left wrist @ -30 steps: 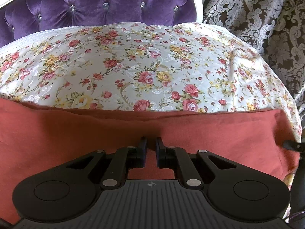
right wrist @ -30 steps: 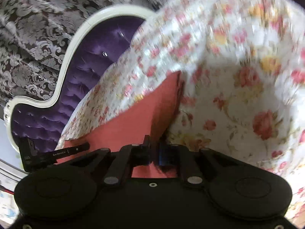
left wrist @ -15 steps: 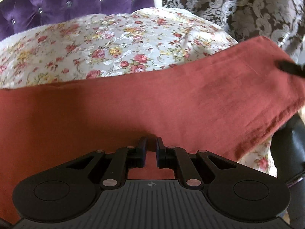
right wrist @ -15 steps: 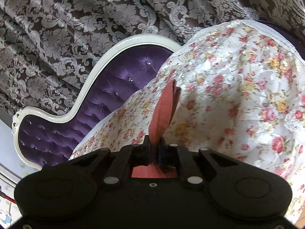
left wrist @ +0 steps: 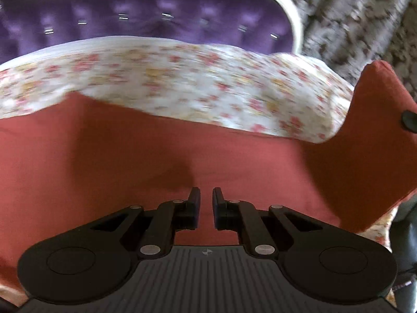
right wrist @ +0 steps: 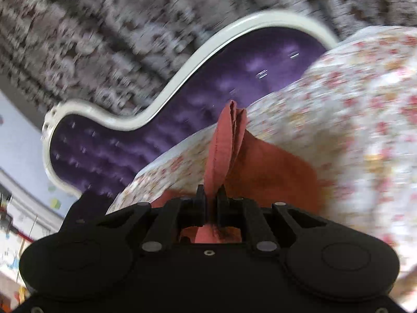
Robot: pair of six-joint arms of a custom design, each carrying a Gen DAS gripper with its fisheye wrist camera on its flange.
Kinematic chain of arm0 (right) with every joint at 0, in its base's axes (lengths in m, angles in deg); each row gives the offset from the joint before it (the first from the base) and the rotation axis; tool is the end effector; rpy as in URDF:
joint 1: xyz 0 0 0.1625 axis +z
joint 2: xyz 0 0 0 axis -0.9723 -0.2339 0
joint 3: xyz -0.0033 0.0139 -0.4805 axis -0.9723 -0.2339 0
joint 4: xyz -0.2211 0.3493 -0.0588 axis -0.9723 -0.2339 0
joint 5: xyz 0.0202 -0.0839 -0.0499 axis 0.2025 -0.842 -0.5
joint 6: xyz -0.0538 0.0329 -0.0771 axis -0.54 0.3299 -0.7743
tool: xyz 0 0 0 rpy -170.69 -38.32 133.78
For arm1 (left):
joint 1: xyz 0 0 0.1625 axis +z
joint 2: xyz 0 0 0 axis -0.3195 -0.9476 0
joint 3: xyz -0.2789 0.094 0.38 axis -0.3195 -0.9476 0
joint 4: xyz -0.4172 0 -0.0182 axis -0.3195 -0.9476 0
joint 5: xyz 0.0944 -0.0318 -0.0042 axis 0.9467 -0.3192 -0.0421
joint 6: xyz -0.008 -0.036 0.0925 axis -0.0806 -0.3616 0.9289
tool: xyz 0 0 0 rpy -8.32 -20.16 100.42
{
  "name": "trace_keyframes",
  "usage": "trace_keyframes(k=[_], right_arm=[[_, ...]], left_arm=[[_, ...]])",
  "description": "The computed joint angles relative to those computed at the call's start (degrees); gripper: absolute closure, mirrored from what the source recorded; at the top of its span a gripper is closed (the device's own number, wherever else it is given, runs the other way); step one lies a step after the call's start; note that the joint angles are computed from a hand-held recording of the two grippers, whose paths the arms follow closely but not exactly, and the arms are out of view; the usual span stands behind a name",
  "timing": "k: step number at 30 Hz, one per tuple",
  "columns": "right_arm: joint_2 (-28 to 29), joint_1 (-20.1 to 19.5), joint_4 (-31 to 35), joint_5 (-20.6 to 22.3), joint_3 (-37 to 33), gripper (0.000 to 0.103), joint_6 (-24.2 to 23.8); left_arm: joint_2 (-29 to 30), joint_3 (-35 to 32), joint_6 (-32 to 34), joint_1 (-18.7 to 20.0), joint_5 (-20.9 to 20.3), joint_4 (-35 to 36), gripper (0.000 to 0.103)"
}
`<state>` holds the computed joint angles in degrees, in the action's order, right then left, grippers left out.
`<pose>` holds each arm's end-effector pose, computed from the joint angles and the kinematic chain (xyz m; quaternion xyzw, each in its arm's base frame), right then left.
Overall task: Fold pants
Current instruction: 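Fold the lifted trouser end over and release with the right gripper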
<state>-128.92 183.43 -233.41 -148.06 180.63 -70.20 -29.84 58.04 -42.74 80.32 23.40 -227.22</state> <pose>0.3399 -0.6262 0.0999 -0.2073 0.9384 -0.2677 0.0695 -0.0694 -0.5584 0.4066 0.0368 0.9098 -0.2977 0.2869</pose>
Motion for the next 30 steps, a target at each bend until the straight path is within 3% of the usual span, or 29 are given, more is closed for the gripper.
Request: trace_keyframes(k=[7,13,17,18,21,23,26,30], right_arm=[[9.3,3.8,5.6,-0.2,-7.6,0.086,-2.3],[15.8,5.9,10.6,-4.1,-12.7,0.085,-4.0],[17.9,7.0,11.8,-6.9,-13.5,0.071,-8.0],[17.9,6.8,12.1,-6.0,-13.2,0.062,-8.9],[17.0,6.0,13.6,-0.4,-11.9,0.057,-11.0],[15.8,5.8,12.0,0.7,-10.3,0.057,-12.7],[13.9,5.5,6.1,-1.1,-7.6,0.056,-13.4],[11.5,4.4,-2.2,-6.5,-4.0,0.056,-11.8]], left_arm=[[-7.7,2.1,-1.9,1.6,3.0,2.3,0.093],[-11.6,3.3,-3.5,3.2,3.7,3.7,0.093],[-12.6,3.8,-3.8,3.7,3.1,3.7,0.093],[-12.5,3.7,-3.7,3.9,2.9,3.5,0.093],[-12.2,3.7,-3.1,3.8,2.5,2.5,0.093],[-11.7,3.6,-2.2,3.5,2.0,1.2,0.093],[-10.8,3.4,-0.1,3.1,0.7,-1.0,0.093],[-8.4,2.7,2.7,3.4,-2.6,-3.1,0.093]])
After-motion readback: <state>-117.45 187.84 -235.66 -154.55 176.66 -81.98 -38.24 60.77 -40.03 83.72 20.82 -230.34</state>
